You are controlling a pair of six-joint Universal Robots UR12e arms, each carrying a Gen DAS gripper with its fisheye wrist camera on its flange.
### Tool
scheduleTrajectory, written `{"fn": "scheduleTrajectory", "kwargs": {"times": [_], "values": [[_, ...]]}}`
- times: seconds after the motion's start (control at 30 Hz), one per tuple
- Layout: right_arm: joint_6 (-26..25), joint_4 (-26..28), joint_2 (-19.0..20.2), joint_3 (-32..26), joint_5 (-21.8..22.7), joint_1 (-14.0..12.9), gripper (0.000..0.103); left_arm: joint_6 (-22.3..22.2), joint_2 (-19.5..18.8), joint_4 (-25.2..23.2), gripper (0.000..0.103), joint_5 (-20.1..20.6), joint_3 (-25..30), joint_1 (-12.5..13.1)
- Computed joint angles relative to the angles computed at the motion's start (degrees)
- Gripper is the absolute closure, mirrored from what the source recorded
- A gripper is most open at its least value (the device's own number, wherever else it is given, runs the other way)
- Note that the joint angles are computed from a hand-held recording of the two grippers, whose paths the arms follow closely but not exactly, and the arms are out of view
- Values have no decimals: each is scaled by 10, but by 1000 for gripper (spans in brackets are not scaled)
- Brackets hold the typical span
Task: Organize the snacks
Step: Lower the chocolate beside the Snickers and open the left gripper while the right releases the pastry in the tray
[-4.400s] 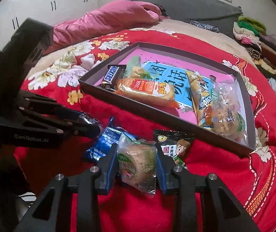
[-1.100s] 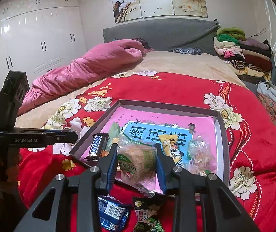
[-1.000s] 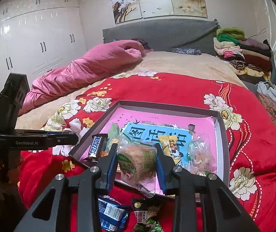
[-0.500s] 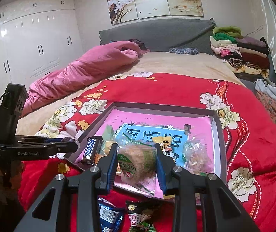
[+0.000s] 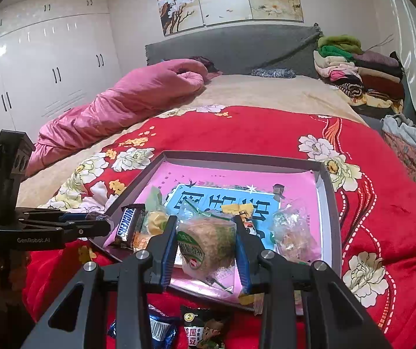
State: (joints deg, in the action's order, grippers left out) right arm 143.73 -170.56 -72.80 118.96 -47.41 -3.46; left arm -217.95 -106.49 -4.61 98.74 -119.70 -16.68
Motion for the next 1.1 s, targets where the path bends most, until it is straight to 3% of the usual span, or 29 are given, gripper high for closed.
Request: {"fn": "scheduleTrajectory", "kwargs": {"times": [1.1], "values": [[-7,40,21,-15,-39,11,66,8,-12,-13,67,-4,7,1]]}}
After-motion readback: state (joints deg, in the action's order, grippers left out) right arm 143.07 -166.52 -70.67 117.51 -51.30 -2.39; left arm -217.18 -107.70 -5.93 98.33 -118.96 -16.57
